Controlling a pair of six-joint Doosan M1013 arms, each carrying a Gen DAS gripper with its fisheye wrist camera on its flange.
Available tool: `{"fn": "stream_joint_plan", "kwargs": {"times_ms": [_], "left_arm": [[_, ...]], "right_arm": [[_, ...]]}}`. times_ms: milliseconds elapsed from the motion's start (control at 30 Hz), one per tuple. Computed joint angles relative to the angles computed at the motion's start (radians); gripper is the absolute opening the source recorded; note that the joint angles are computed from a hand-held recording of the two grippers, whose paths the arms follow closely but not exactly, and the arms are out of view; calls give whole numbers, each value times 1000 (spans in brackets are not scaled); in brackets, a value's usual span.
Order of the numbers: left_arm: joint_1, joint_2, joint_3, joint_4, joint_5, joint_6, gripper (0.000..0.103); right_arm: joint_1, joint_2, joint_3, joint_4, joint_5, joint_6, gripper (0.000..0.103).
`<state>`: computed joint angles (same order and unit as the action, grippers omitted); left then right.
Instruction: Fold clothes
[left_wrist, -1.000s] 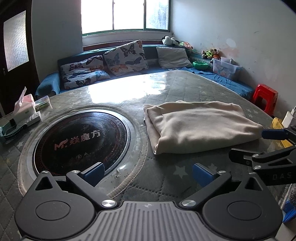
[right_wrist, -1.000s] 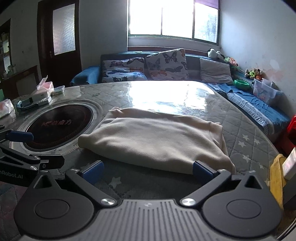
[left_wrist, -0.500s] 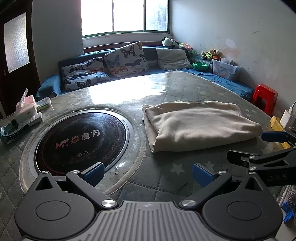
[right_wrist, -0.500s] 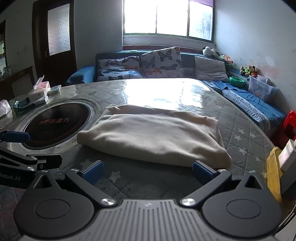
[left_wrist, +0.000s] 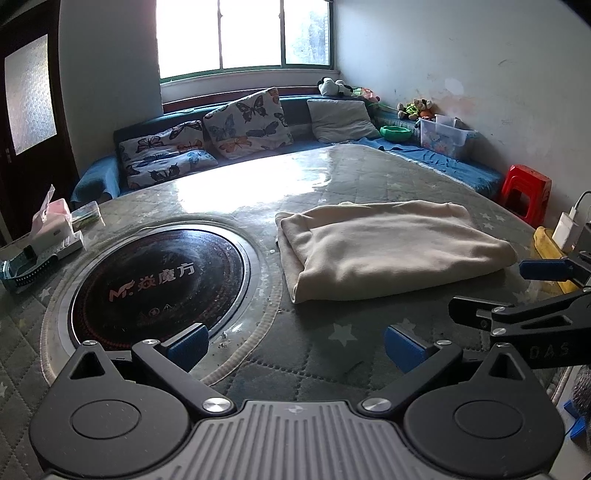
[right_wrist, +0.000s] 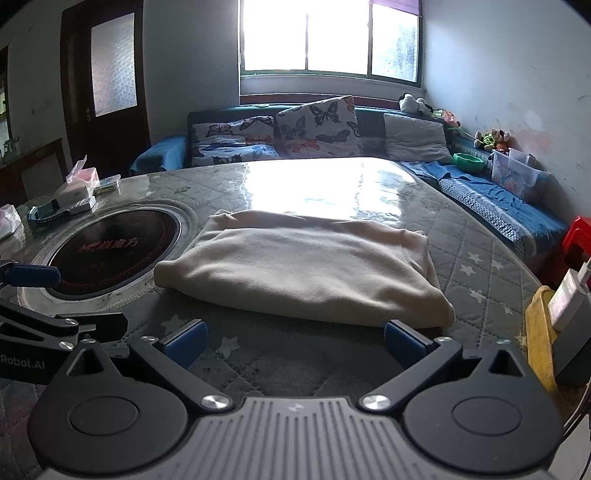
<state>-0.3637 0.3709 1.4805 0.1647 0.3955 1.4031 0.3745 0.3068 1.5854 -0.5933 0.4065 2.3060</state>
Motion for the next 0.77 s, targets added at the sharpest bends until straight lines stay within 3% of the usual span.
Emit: {"fn": "stream_joint_plan", "kwargs": {"times_ms": [767], "left_arm": [[1,22,-27,-65,27,71,103]], "right_arm": [[-8,16,-13,8,10,4,103]]}}
